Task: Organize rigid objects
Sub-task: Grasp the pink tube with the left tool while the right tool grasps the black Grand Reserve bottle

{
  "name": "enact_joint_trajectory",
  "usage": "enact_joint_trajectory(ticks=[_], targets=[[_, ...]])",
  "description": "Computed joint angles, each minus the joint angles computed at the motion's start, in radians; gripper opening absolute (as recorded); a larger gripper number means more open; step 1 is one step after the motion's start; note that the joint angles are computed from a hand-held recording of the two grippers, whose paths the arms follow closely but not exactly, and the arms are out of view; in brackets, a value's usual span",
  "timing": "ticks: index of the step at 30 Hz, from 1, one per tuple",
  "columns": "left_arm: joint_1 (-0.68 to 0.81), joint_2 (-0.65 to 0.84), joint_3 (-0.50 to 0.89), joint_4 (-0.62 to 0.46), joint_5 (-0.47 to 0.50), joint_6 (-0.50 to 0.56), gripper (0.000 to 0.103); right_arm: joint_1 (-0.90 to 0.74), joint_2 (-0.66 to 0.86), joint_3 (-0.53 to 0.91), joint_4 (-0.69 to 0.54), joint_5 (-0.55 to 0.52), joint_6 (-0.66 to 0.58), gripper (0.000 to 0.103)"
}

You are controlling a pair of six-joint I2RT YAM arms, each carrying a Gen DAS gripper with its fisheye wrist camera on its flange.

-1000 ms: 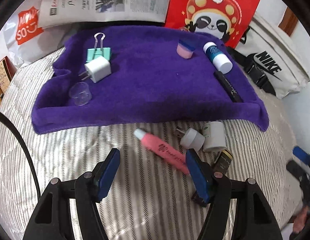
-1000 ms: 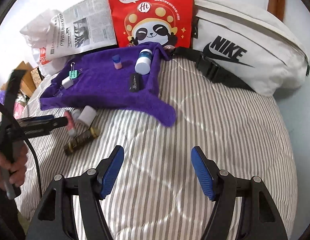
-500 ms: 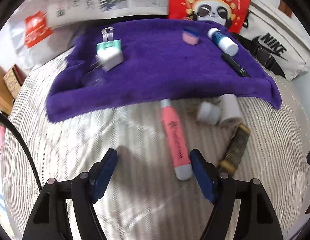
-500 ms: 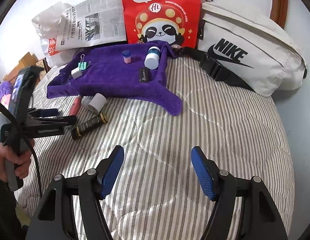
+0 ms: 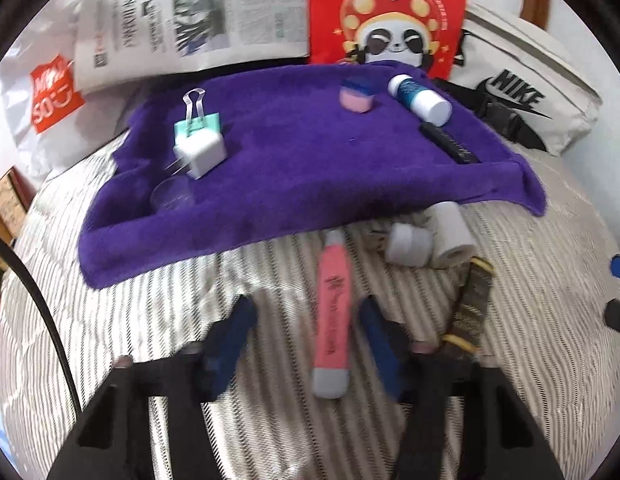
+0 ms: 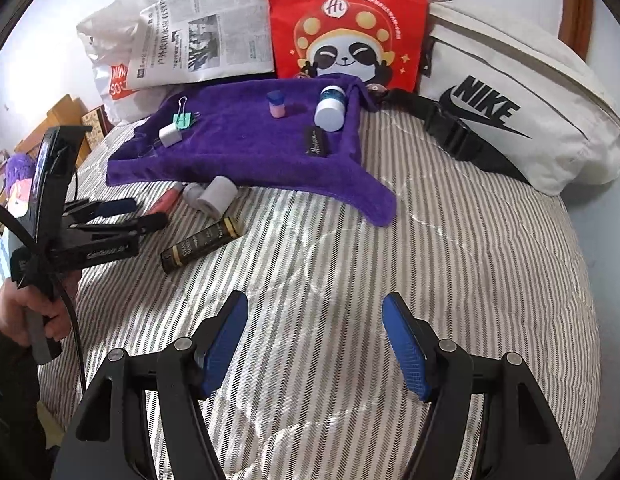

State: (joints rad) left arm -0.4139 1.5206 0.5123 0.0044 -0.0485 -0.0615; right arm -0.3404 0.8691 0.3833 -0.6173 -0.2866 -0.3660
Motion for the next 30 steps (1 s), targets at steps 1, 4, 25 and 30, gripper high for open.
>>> enact_joint_trajectory(ticks=[1,4,25,30], targets=[[-0.008,-0.004,0.002,-0.006,-0.003,0.0,0.027,0.012,0.0,-0.005,0.004,0.005,0.007,0.069],[-0.032,-0.013,-0.01,0.005,-0.027,-0.008,0.017,0.066,0.016,-0.02,0.029,0.019,0.04,0.069],[0.262,-0.198,-0.231,0.131,0.077,0.077,0.017,0.555,0.359,0.027,0.39,0.279,0.453,0.069],[0.293,-0.196,-0.227,0.127,0.118,0.083,0.017,0.575,0.475,0.065,0.453,0.268,0.509,0.069]])
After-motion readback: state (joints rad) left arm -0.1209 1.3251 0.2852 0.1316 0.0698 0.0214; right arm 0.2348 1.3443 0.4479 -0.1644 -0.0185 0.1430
